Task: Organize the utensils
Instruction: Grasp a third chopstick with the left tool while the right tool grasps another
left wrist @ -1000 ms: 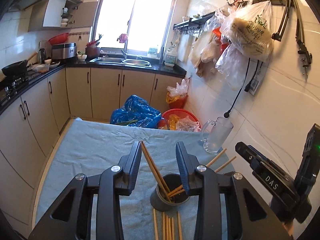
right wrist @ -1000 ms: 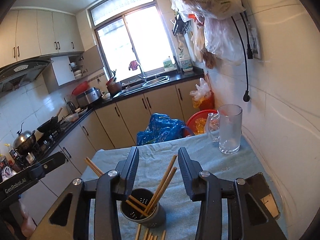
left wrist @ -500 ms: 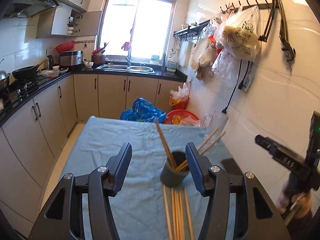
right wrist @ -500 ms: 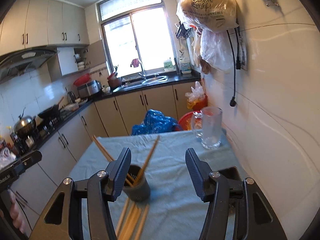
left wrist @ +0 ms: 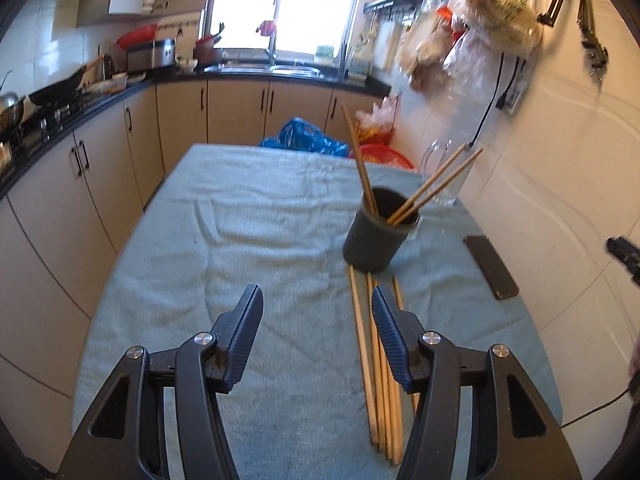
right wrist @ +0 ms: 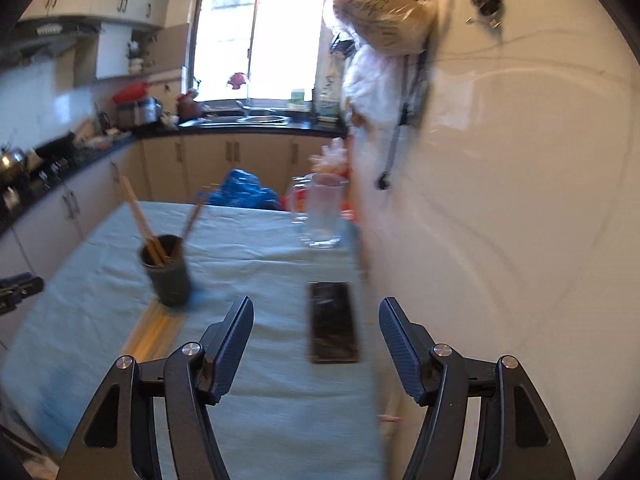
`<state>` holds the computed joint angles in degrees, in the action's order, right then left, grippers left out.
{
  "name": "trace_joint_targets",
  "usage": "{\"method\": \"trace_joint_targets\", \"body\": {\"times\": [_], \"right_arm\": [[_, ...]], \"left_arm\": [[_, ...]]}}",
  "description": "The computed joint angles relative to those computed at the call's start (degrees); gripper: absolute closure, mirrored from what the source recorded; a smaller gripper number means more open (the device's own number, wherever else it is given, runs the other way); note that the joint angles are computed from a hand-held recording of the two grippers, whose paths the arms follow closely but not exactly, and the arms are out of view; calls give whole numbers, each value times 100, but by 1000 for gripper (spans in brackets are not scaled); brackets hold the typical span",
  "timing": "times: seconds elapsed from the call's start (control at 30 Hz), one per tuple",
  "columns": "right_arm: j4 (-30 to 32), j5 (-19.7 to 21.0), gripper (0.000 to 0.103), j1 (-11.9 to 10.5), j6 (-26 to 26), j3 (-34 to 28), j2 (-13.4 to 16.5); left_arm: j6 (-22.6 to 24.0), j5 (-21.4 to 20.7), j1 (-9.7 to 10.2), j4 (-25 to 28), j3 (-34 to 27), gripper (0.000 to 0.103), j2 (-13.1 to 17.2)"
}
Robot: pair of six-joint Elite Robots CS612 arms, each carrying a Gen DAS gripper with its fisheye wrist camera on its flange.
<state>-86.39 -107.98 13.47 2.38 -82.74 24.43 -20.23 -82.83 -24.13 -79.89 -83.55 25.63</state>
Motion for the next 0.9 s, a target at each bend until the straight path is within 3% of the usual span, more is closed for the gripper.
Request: {"method": "trace_joint_targets", "body": {"times": [0.13, 0.2, 0.33, 0.47, 0.63, 0.7, 0.9], "right_arm": [[-260, -848, 19, 68, -621, 25, 6], [-145, -822, 19, 72, -692, 42, 24], [228, -15, 19, 46, -364, 169, 44], [555, 1277, 20, 23, 116, 433, 122], [576, 2463, 46, 80, 413, 921, 165], [526, 2678, 54, 126, 467, 1107, 155], [343, 2674, 56, 260, 378, 1586, 48]], "left_arm": [[-7, -68, -15, 125, 55, 48, 58], [14, -131, -29, 198, 126, 48, 85], [21, -340, -48, 317, 330, 48, 102], [148, -548, -58, 420, 572, 49, 71], [328, -598, -70, 390, 960, 60, -35], [375, -634, -64, 362, 1153, 62, -103], [538, -748, -60, 318, 1679, 72, -284]]}}
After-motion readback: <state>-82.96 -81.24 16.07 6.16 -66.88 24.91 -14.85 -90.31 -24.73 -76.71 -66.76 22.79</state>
